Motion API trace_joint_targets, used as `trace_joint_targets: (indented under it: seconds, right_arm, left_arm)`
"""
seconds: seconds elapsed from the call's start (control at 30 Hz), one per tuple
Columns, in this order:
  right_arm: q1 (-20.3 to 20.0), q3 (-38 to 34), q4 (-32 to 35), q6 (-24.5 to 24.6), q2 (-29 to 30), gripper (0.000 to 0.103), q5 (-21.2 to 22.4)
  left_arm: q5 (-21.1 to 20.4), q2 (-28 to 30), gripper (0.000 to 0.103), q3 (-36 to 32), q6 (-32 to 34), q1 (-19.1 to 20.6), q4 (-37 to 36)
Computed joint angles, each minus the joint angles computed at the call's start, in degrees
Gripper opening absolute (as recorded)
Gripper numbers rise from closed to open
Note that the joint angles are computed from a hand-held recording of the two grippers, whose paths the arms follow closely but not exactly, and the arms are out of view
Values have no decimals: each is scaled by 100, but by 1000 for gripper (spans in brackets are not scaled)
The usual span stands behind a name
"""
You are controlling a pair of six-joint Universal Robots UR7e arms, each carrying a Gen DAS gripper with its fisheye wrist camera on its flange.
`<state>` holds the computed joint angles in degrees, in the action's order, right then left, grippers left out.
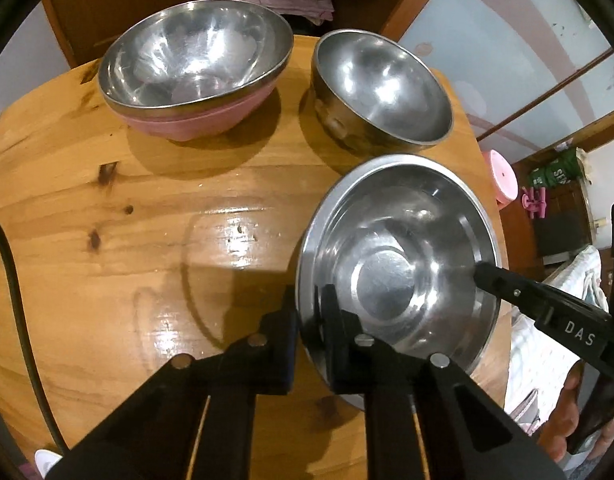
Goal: Organize plates and bowls
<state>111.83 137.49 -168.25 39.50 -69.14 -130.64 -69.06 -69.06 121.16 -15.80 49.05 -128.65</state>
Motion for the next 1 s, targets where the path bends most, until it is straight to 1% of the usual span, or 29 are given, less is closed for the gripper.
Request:
trace_joint_targets:
  seconds: [0.07,0.17,0.33,0.5,0.53,0.6,0.73,0.87,1.0]
  right_arm:
    - [50,-49,189,107,11,8,-57]
    - [102,-54,211,181,-7,8,-38]
    - [454,-83,526,514,-194,8,-170]
    - [1086,-215,1155,1049,-454,8,-469]
    - [1291,-276,1388,1240,-506,8,-557]
    - [1564,-371,1703,1487,-549,8,-675]
    - [2247,-619,2513,2223,-548,8,-881]
    - [2754,-734,3022,2837,-435,8,-905]
    - [3130,-777,3290,3311,-270,8,-847]
  left_arm:
    - [60,-39,9,38,-31,-74,40]
    - [6,-151,8,74,-90,-141,109]
    - [-11,-552,8,137,-155,-419,344]
    - [-114,-1170,9,196,-245,-781,650]
    - [-133,-1315,9,198,-266,-857,736]
    - [-161,-1614,9,235,-308,-1008,887]
    - [-196,-2340,9,365,-455,-1351,1297]
    - [-186,-3084,9,549,-569,-1609,1855]
    - [-233,-3820,10,759,-776,-1846,2415]
